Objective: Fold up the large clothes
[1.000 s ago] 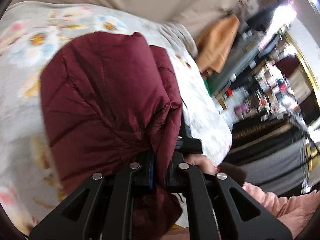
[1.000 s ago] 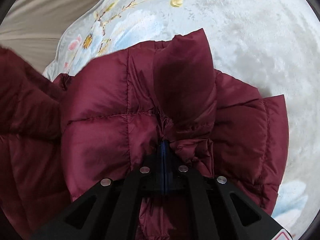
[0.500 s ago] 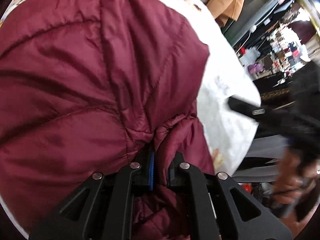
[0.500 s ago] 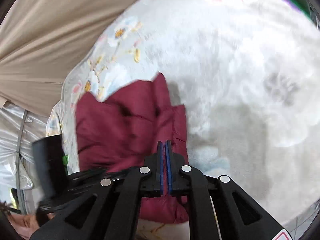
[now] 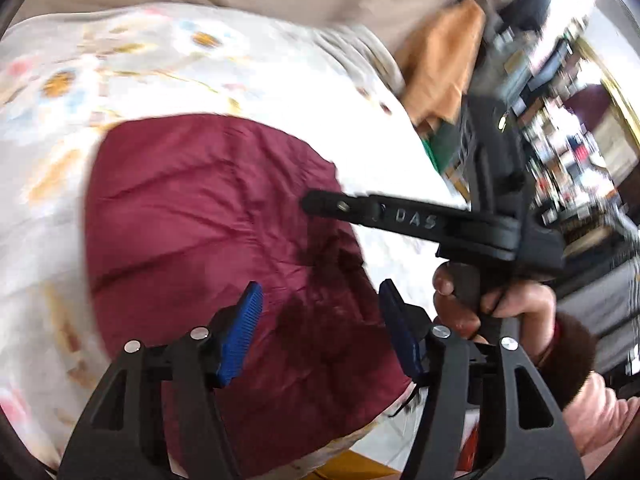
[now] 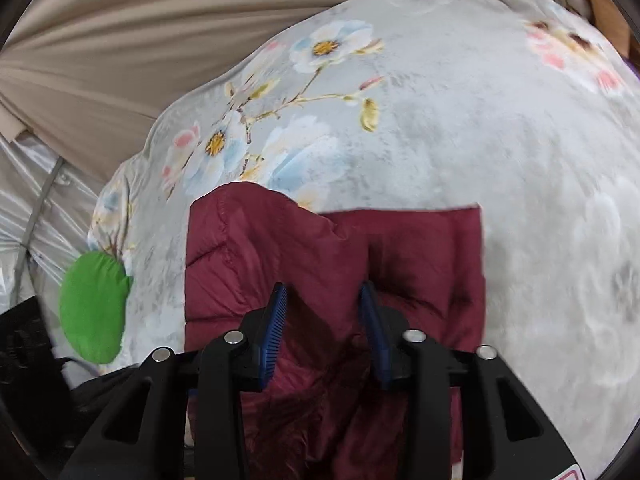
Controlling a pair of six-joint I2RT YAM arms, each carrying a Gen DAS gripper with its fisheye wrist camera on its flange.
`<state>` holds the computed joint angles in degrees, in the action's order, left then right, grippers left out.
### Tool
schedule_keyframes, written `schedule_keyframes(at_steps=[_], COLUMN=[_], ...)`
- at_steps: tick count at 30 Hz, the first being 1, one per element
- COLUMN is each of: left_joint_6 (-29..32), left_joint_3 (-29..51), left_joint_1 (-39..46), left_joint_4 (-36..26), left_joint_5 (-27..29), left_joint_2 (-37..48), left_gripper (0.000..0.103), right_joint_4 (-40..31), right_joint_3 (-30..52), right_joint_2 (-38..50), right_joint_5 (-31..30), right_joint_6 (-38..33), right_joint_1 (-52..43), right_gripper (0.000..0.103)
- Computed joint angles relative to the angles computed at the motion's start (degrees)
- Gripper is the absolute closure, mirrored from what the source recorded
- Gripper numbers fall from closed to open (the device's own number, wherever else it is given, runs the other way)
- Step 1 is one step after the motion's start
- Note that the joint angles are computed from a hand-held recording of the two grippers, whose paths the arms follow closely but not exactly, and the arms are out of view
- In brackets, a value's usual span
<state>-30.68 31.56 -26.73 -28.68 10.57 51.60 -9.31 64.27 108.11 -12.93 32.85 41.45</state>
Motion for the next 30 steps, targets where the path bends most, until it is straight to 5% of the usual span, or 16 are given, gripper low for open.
schedule_keyframes(at_steps=[4,8,14,17,21,24,30], left_joint_6=[0.4,0.5,0.3,0.5,0.1,-0.1,-0.6], left_joint_3=[-0.3,-0.8,-1.4,-0.5,-0.6,-0.1,-0.2], left_joint_1=[7.2,6.1,-2.7,-5.0,-4.8,-4.9,-5.6], left_joint_4=[-4.5,-2.0,5.7,6.3,6.2,6.6,6.5], left_joint_5=[1.0,-1.2,-8.7,-11.7,-11.8,-12.0,-12.3], left_joint_2=[-4.1,3.9,17.0,22.0,23.0,23.8,23.4], left_gripper=[0.044,0.044,0.041,0.040,0.039,0.038,0.037], right_joint_4=[1.4,0.1,6.5,2.5,-5.8,-12.9,-16.2], right_joint_3=[0.1,0.4,-1.5,-1.6,-6.2,-7.3,-12.0], right_joint_2=[-1.7,1.9,11.5,7.4,-9.8,-16.0,-11.6], right_joint_5=[0.9,2.4,-5.8,-1.0,9.6,6.8,9.1], right_joint_6=[-0.8,-0.9,2.1,1.7,-3.9,-5.1,1.6], right_joint_1=[-1.6,-4.6,-8.3,-7.4,-1.7,2.2,9.0], right_gripper=[0.101,0.101,0.103,0.102,0.100,0.100,0.103])
